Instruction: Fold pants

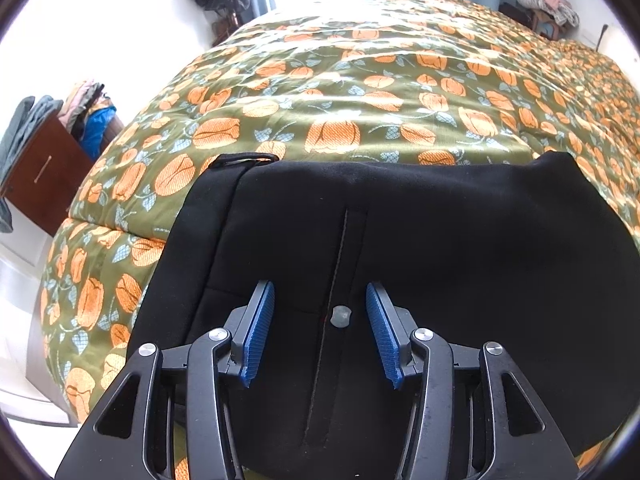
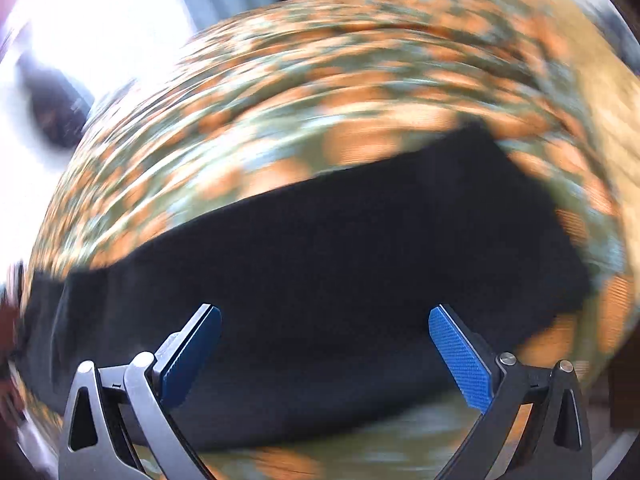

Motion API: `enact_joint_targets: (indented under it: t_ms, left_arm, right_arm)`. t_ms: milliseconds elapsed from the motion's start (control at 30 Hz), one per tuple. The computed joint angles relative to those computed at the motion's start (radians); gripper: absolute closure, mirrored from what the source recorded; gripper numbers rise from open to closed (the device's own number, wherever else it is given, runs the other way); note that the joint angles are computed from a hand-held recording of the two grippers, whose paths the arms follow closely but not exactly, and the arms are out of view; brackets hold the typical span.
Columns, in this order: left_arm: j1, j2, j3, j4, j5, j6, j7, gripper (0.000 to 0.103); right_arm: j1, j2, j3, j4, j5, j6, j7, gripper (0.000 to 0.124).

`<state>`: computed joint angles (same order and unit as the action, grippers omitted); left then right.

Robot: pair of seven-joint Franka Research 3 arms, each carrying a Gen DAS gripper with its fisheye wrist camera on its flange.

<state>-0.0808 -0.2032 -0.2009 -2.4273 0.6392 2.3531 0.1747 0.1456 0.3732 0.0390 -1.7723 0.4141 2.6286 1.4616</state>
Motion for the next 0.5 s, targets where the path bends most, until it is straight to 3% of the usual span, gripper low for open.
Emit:
enact_joint_targets:
  t_ms: [167,267,367,500]
  left_arm:
    - [-0.001,0.005,-0.003,0.004,0.013,-0.006,-0.001,0.051]
    - [-0.002,0.005,-0.002,0.003,0.015,-0.005,-0.003,0.05]
    - [-0.002,0.006,-0.001,0.003,0.016,-0.005,-0.002,0.05]
    - [-0.002,0.004,-0.002,0.002,0.018,-0.003,-0.009,0.05]
  right_arm:
    - [-0.161,-0.068,0.061,-0.05,0.365,-0.004,-0.154,0.036]
    - [-0.173,-0.094,0.037,-0.064,0.459,0.002,-0.157,0.036]
    - [-0.21,-0.08,0.045,-0.035,0.61,-0.084,-0.243,0.036]
    - [-0.195,-0.068,0.024,-0.019,0.608,-0.183,-0.202,0.036]
